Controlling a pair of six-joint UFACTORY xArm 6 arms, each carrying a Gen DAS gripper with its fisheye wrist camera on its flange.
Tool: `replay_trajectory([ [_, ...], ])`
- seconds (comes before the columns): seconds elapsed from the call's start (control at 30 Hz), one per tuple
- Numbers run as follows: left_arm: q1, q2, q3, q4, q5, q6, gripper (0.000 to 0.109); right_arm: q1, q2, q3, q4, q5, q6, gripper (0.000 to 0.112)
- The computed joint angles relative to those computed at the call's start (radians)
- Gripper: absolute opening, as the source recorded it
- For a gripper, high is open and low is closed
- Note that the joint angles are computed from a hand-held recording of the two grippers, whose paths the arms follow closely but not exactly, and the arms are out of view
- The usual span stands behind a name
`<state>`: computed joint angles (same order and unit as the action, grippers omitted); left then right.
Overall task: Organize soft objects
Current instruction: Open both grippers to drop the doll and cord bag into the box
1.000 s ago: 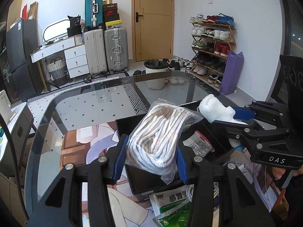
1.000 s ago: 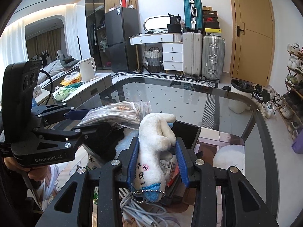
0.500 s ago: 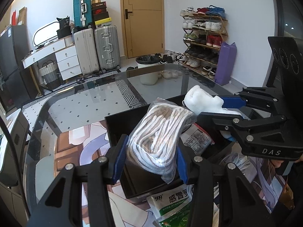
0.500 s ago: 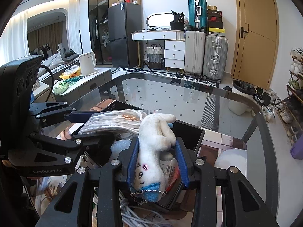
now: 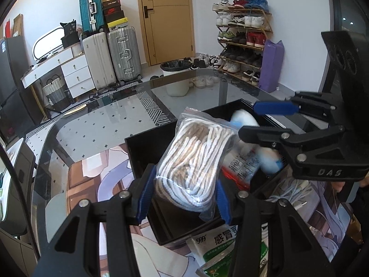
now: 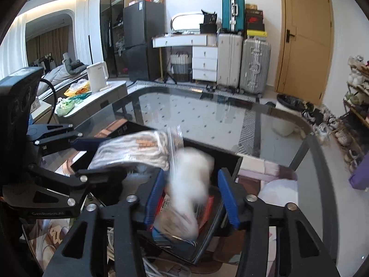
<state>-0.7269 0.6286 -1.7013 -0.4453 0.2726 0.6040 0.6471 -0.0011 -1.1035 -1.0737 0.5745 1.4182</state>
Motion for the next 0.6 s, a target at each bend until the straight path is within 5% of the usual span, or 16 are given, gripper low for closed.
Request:
replay_trajectory([
  [0.07, -0.002, -0.012, 0.019, -0.021, -0.014, 0.021, 0.049, 0.005, -0.014, 0.009, -0.005, 0.013, 0.003, 0.058],
  [0.2, -0.006, -0.038, 0.046, -0.085, -0.014, 0.077, 0.060, 0.026, -0.064, 0.049, -0.031, 0.054, 0.033, 0.084],
  [0.47, -0.018, -0.101, 0.118, -0.135, -0.075, 0.086, 0.099, 0.060, -0.165, 0.136, -0.036, 0.111, 0.117, 0.101],
  [0.6, -0.027, -0.148, 0.191, -0.220, -0.155, 0.100, 0.103, 0.092, -0.225, 0.199, -0.052, 0.114, 0.192, 0.102],
])
